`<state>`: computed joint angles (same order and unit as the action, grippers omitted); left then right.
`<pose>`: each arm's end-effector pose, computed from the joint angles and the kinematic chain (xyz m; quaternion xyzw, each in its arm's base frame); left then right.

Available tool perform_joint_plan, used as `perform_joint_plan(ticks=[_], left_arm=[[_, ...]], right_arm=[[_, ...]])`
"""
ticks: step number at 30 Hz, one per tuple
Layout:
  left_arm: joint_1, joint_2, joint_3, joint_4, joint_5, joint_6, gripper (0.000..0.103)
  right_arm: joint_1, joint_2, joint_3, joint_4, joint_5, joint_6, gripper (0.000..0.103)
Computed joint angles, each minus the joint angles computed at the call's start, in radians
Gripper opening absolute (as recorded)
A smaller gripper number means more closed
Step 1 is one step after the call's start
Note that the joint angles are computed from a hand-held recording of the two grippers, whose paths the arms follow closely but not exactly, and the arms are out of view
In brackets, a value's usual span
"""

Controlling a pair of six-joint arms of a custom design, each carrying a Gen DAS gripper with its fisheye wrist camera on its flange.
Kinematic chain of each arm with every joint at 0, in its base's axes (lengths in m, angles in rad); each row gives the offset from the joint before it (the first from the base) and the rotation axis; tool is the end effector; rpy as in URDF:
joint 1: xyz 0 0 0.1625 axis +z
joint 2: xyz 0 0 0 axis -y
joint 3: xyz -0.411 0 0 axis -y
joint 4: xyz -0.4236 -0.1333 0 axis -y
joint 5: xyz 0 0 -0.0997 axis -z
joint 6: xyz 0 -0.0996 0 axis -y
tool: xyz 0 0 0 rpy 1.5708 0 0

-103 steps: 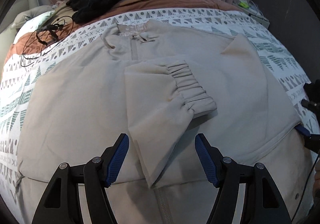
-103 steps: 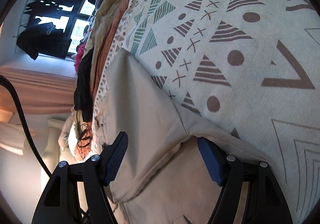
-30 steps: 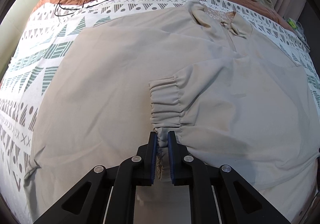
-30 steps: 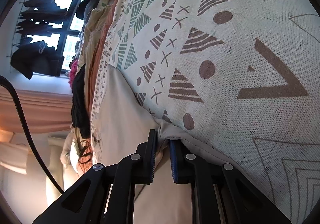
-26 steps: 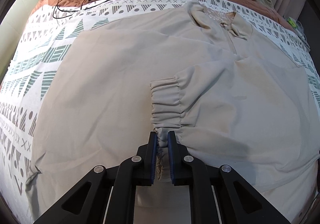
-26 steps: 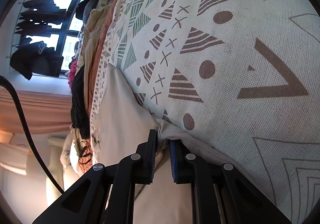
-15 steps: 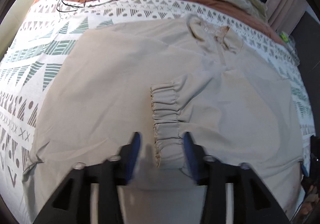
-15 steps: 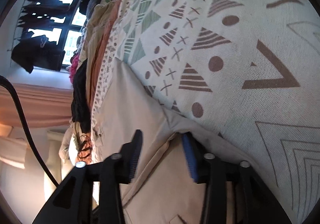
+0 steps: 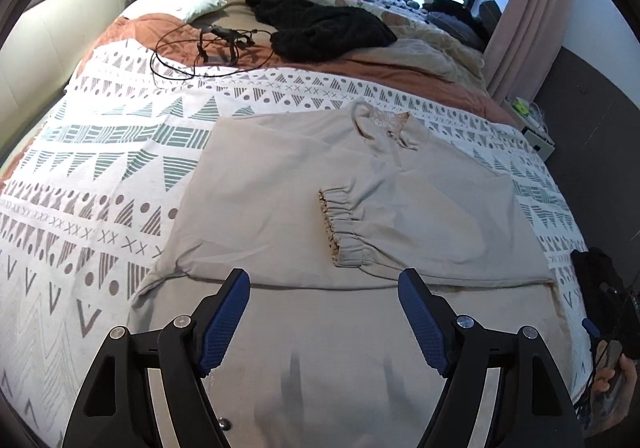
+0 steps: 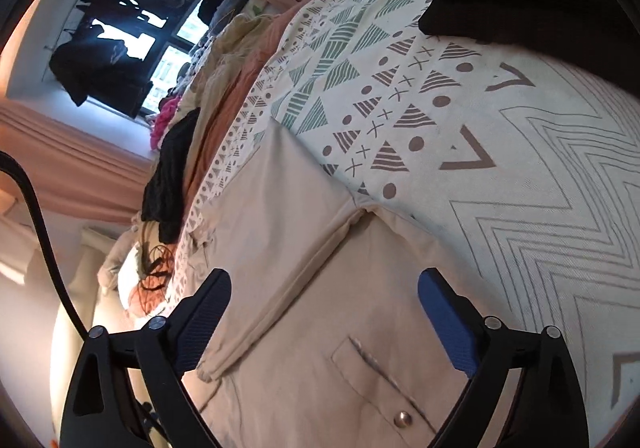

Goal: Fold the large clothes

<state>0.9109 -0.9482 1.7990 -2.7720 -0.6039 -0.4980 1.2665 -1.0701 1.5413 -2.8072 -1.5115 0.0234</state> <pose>-0.2174 -0.6313 0.1590 -0.0103 0.8755 -0.3796 0.2987 -0.0816 -0.7243 0.3281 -0.1403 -0.9167 0.3733 0.0250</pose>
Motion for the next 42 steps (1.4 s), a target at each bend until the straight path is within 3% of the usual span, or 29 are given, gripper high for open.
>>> perform_joint_plan(ticks=[3,9,15,22,27,33,37,42], left_arm=[[-0.038,-0.052,0.079,-0.072,0.012,0.013,0.078],[-0.107,-0.151,0.214,-0.098,0.059,-0.045,0.08],[-0.17,-0.248,0.355,-0.078,0.135,-0.186,0.08],[-0.242,-0.353,0.523,-0.137,0.212,-0.3,0.085],[-0.291,-0.407,0.608,-0.139,0.253,-0.37,0.086],[-0.363,-0.416,0.705,-0.311,0.29,-0.365,0.095],[-0.412,-0.461,0.765,-0.245,0.329,-0.475,0.095],[-0.473,-0.563,0.828,0.046,0.374,-0.725,0.095]], right_arm=[[-0.002,-0.042,0.045,-0.017,0.016,-0.008,0.103],[-0.003,-0.133,0.171,-0.099,0.037,-0.034,0.103],[0.025,-0.192,0.277,-0.164,-0.036,-0.102,0.103],[0.0,-0.311,0.461,-0.29,-0.003,-0.098,0.103],[-0.031,-0.403,0.579,-0.341,0.034,-0.154,0.103],[-0.044,-0.495,0.668,-0.371,-0.006,-0.189,0.103],[-0.049,-0.541,0.717,-0.421,-0.039,-0.23,0.103],[-0.062,-0.586,0.762,-0.455,-0.068,-0.289,0.103]])
